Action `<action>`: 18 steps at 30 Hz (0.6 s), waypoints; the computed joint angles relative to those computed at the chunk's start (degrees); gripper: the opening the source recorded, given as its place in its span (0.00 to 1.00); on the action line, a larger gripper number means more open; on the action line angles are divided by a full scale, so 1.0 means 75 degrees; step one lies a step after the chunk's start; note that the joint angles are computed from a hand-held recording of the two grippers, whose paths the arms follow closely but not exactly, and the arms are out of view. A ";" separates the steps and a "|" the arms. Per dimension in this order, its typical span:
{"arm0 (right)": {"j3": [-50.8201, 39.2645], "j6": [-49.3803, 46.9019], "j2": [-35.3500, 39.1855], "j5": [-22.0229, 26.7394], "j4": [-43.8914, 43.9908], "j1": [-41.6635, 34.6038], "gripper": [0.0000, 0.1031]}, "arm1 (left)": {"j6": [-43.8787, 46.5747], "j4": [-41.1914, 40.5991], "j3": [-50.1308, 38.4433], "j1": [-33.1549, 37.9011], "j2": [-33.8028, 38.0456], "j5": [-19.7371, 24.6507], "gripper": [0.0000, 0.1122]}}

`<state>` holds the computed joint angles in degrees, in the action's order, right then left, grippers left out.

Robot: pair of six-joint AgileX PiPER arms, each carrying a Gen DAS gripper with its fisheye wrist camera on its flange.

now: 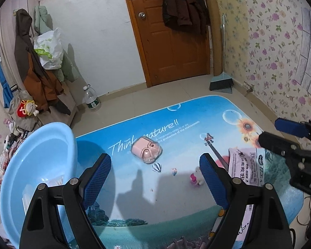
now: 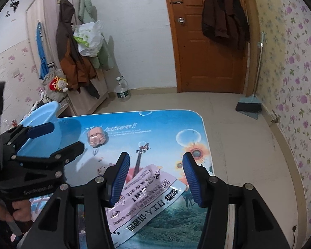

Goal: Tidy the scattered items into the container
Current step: 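Move the left gripper onto the white duck-printed packet and grasp it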

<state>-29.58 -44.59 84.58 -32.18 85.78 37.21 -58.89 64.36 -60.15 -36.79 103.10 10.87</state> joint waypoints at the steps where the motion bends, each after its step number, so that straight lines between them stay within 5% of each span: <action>1: -0.0031 -0.0029 0.0026 0.0052 0.0050 -0.0048 0.53 | -0.0013 -0.0009 0.0000 -0.0003 0.0019 0.0013 0.77; 8: 0.0038 0.0161 0.0089 0.0242 -0.0272 -0.0053 0.53 | 0.0775 -0.0842 0.0324 0.0112 -0.0121 -0.0213 0.77; 18: 0.0538 0.2465 0.0291 0.1040 -0.2210 -0.1082 0.53 | 0.0152 -0.0218 0.1171 -0.0180 -0.0272 -0.0287 0.77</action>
<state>-25.55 -26.10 86.76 -24.38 69.20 29.09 -57.75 62.73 -51.37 -38.14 101.06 8.72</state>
